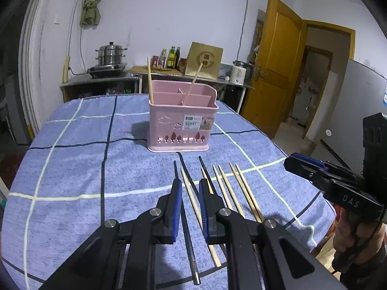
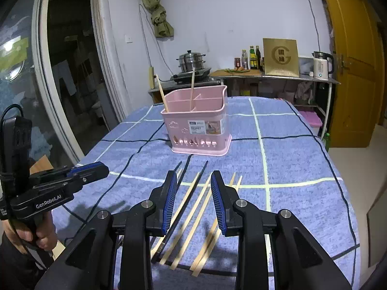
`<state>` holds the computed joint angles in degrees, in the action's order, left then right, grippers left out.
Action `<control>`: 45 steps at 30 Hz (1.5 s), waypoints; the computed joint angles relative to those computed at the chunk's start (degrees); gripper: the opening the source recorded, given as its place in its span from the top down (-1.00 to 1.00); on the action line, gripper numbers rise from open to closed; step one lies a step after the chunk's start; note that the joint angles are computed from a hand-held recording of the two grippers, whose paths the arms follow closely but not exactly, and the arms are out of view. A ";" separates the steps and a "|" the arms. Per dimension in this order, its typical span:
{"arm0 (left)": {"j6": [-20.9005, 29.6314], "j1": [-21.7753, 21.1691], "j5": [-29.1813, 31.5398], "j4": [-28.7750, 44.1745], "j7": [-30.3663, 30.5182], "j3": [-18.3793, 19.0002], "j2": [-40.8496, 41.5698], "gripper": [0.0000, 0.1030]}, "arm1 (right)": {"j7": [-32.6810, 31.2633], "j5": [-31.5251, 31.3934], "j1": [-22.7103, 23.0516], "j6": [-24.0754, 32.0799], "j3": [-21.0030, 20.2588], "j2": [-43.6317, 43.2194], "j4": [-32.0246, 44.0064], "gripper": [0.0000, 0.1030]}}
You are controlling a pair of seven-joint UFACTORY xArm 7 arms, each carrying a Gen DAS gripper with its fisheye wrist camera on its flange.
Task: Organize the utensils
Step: 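Withdraw both tools from the basket back toward the remaining chopsticks, then close the left tool on a wooden chopstick while the right tool grasps another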
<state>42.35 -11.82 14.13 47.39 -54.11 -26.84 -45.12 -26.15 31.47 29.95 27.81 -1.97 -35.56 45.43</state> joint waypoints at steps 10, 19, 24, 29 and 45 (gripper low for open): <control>-2.25 -2.11 -2.78 -0.59 1.57 3.44 5.50 0.73 | 1.74 -1.73 -2.20 2.13 1.03 4.89 2.12 0.62; -2.97 -3.47 -4.27 2.06 2.45 6.03 13.36 0.73 | 3.10 -2.47 -4.97 5.42 3.13 11.74 6.24 0.67; -2.66 -3.49 -3.58 4.07 2.53 6.99 17.64 0.73 | 3.92 -3.07 -6.45 6.58 4.41 14.98 8.32 0.67; -2.63 -3.97 -2.73 5.24 2.38 7.94 20.83 0.73 | 4.82 -4.36 -7.67 7.22 5.80 17.86 10.30 0.67; -2.51 -5.03 -1.32 7.37 2.64 10.16 25.34 0.73 | 8.75 -8.45 -9.49 8.34 8.65 24.00 14.60 0.67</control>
